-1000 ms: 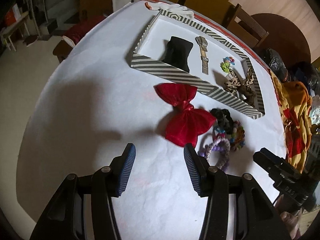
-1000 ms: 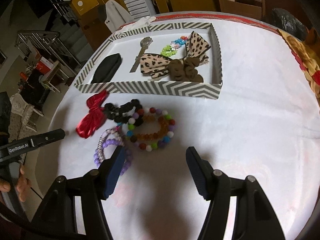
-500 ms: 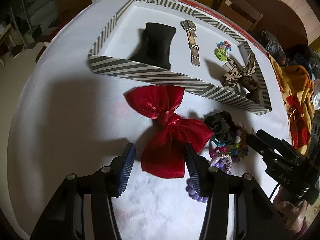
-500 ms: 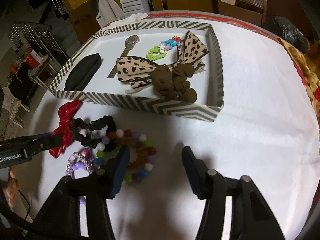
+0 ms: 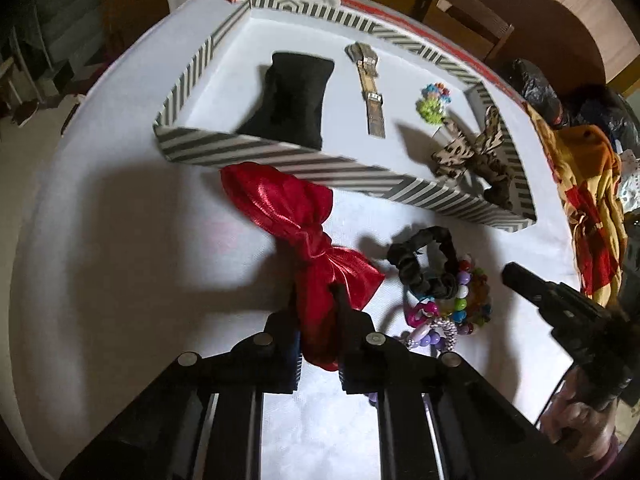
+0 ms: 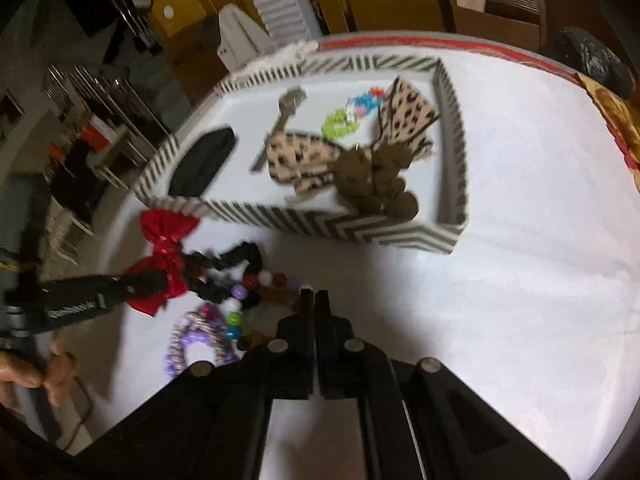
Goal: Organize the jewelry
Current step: 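Grasp the red velvet bow with the left tool and lift it, then grasp the purple bead bracelet with the right tool while the left tool holds the red bow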
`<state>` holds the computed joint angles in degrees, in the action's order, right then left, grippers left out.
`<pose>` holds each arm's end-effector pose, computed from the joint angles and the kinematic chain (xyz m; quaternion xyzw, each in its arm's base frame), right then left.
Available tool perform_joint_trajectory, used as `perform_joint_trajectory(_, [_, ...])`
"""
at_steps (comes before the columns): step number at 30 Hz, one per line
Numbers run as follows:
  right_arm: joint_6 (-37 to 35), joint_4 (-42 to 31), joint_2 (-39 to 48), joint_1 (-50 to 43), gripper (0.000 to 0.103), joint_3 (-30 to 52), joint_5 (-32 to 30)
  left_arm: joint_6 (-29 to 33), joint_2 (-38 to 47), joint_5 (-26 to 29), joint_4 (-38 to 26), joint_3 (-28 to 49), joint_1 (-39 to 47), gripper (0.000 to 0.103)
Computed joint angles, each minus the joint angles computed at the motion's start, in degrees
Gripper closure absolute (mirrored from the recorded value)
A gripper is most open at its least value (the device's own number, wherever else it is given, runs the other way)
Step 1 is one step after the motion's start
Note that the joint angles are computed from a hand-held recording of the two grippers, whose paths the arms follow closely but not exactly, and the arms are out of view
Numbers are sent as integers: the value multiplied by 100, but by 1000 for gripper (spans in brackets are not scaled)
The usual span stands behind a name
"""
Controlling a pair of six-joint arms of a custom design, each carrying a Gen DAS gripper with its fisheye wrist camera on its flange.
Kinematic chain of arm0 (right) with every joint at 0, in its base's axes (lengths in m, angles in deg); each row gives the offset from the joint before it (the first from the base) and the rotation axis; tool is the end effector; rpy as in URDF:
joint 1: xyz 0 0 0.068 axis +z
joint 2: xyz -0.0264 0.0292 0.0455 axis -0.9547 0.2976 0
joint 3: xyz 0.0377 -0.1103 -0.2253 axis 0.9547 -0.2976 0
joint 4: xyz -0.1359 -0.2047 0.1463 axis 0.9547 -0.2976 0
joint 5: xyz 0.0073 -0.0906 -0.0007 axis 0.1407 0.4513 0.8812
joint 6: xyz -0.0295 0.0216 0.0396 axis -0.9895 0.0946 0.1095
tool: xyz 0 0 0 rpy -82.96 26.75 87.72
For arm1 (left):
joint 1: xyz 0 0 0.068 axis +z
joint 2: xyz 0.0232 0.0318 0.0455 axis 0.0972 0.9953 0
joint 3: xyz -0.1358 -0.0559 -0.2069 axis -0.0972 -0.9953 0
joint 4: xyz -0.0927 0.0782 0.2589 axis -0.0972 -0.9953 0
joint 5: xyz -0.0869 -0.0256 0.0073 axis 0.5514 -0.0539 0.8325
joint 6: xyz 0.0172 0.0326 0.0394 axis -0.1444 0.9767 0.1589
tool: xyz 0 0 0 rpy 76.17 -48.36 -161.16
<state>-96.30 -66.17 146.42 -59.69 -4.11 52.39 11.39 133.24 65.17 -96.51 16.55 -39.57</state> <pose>0.2854 0.0808 0.2455 -0.2100 0.9321 0.2157 0.2012 0.1991 -0.1930 0.2222 -0.1568 0.9646 -0.1196 0.1751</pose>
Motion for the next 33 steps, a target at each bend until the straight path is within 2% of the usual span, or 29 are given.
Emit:
perform_joint_trajectory(3, [-122,-228,8,-206,102,153,-175,-55,-134,-87,-88,26,-20,77])
perform_joint_trajectory(5, [-286,-354,84,-146,102,210,-54,-82,-159,-135,-175,84,-33,77])
perform_joint_trajectory(8, [-215,-387,108,-34,75,121,82,-174,-206,-211,-231,81,-94,77])
perform_joint_trajectory(9, [-189,-355,91,2,73,55,107,-223,-219,-223,-252,77,-119,77])
perform_joint_trajectory(12, [-187,-318,145,195,75,-82,355,-297,-238,-221,-266,67,-163,77])
perform_joint_trajectory(13, [-177,-136,12,260,81,-226,458,-318,-239,-218,-282,67,-183,77])
perform_joint_trajectory(14, [-206,-103,-8,279,96,-258,430,-341,-248,-211,-290,59,-198,77])
perform_joint_trajectory(17, [-217,-226,23,214,102,-170,186,-442,-317,-205,-319,8,-225,77])
perform_joint_trajectory(23, [-418,-654,-239,-222,102,215,-455,-547,-513,-341,-480,51,-224,77])
perform_joint_trajectory(26, [-600,-769,-228,-175,102,286,-179,-578,-516,-406,-562,132,-230,77])
perform_joint_trajectory(30, [-519,-797,-250,-11,89,141,-353,-653,-470,-469,-579,186,-317,77])
perform_joint_trajectory(33, [-294,-675,-138,338,86,85,-400,-680,-412,-426,-551,188,-341,77])
